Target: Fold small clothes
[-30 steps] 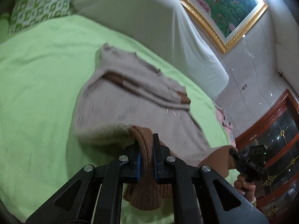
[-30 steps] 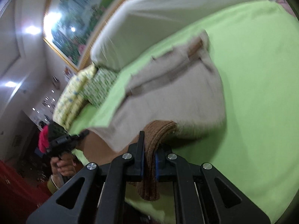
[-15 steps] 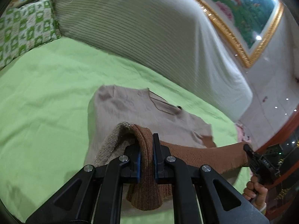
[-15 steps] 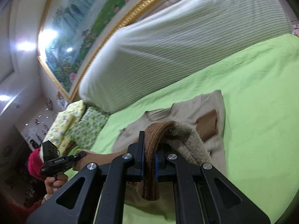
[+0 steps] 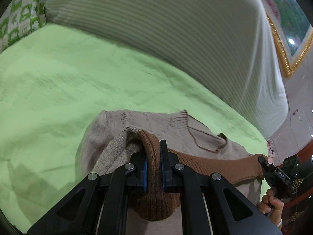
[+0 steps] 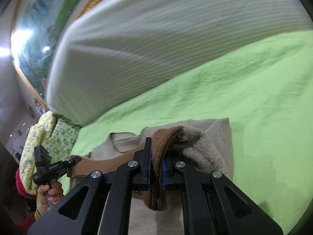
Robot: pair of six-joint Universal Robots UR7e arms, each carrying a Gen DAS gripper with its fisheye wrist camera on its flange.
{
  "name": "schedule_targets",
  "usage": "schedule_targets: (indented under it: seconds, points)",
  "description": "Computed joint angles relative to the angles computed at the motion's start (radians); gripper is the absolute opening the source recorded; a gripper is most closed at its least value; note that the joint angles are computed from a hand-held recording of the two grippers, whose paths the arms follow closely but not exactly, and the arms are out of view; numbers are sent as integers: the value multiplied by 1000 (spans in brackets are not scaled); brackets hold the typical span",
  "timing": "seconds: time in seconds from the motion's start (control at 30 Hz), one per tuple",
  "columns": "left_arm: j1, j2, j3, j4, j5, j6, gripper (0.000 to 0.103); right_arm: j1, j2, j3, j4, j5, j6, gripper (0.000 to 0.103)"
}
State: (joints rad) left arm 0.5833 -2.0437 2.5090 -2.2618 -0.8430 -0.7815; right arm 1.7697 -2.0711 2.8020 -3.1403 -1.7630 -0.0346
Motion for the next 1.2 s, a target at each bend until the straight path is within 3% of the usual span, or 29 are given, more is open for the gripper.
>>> schedule_targets:
  seconds: [0.1, 0.23, 0.33, 0.4, 0.47, 0.5, 0.67, 0.8, 0.9, 1.03, 1.2]
  points:
    - [54, 37, -2, -54, -28, 37, 13, -40, 40, 3, -51, 14, -3, 12]
    - [61, 23, -9, -59, -51, 37, 16, -95, 43, 3, -62, 61, 18, 15]
    - [-1, -7, -30, 54, 6, -25, 32, -112, 5, 0, -24, 94, 47, 18]
    - [-67, -45, -38, 163, 100, -103, 66, -76, -5, -10, -19, 57, 72, 30]
    - [-116, -96, -49, 252, 154, -171, 67, -31, -9, -14, -53, 9, 112, 70]
    - [-131, -115, -56, 285, 159, -192, 67, -16, -17, -13, -77, -3, 122, 76]
    - [-231, -190, -80, 511, 159, -332, 68, 83, -32, -39, -44, -59, 117, 76]
    - [-314, -220, -80, 660, 101, -388, 68, 193, 16, -42, -35, -152, 87, 76]
    - [-352, -154, -44, 606, 45, -325, 68, 255, 63, -38, -40, -203, 71, 75]
    - [-317, -32, -11, 443, 5, -189, 69, 308, 201, -48, -78, -275, 49, 74]
    - [-172, 63, -25, 329, 72, -118, 69, 280, 294, -61, -89, -284, -16, 73]
